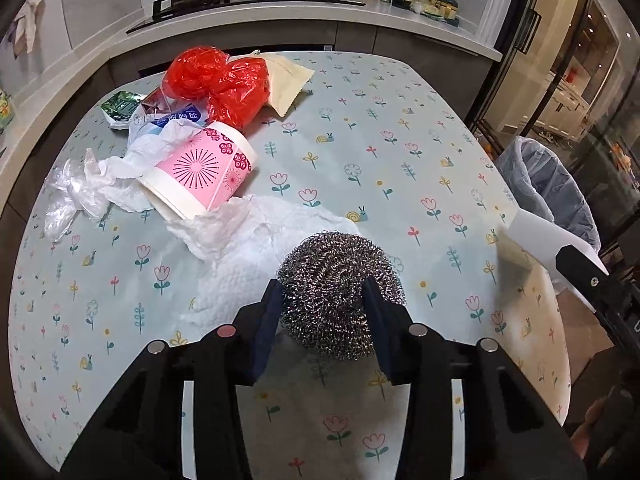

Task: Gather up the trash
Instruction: 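Grasp the steel wool scrubber with the left tool while the right tool holds the sponge, then carry the scrubber and sponge over the bin and open both tools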

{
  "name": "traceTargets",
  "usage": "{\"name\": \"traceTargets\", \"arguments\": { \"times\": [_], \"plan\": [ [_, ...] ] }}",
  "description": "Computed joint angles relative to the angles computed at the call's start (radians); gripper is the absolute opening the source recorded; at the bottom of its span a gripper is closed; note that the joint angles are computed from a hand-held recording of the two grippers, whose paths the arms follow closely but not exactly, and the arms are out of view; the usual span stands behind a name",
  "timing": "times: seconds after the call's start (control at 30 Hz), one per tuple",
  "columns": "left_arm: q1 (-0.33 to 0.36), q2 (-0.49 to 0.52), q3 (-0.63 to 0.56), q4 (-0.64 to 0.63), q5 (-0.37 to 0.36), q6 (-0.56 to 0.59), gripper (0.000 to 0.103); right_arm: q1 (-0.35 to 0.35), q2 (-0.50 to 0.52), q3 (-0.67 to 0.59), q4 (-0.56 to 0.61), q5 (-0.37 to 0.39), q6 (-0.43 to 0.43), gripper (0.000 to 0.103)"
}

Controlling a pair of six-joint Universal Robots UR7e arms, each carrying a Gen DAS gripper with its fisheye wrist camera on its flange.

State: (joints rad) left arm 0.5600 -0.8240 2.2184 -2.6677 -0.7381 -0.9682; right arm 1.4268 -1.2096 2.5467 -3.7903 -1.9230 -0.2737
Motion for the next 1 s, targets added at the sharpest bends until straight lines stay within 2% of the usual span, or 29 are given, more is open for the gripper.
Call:
{"name": "traceTargets", "arguments": {
  "times": [0.07,0.13,0.2,0.33,0.37,0.4,0.57,1.0],
  "plan": [
    [0.002,0.005,0.001,-0.005,-0.017,-0.002,0.051,-0.004,-0.008,0.004,0.002,0.006,-0.001,0.071],
    [0.000,0.011,0.002,-0.012,-0.026,-0.009,0.081,-0.008,-0.015,0.009,0.003,0.010,-0.003,0.071],
    [-0.018,0.026,-0.003,0.009,0.013,-0.033,0.088,-0.013,-0.022,0.014,0.002,0.014,-0.005,0.071],
    [-0.012,0.069,-0.045,0.058,0.038,-0.007,0.087,-0.027,-0.039,0.020,0.011,0.021,-0.005,0.071],
    [-0.005,0.079,-0.052,0.064,0.041,-0.006,0.084,-0.027,-0.042,0.021,0.010,0.021,-0.007,0.071],
    [0.003,0.087,-0.061,0.076,0.038,-0.005,0.075,-0.028,-0.045,0.022,0.010,0.020,-0.009,0.071],
    [-0.004,0.076,-0.050,0.068,0.049,-0.009,0.067,-0.037,-0.064,0.025,0.019,0.025,-0.015,0.071],
    [-0.101,-0.015,-0.016,0.011,0.051,0.008,0.066,-0.041,-0.128,0.039,0.036,0.078,-0.043,0.071]
  ]
}}
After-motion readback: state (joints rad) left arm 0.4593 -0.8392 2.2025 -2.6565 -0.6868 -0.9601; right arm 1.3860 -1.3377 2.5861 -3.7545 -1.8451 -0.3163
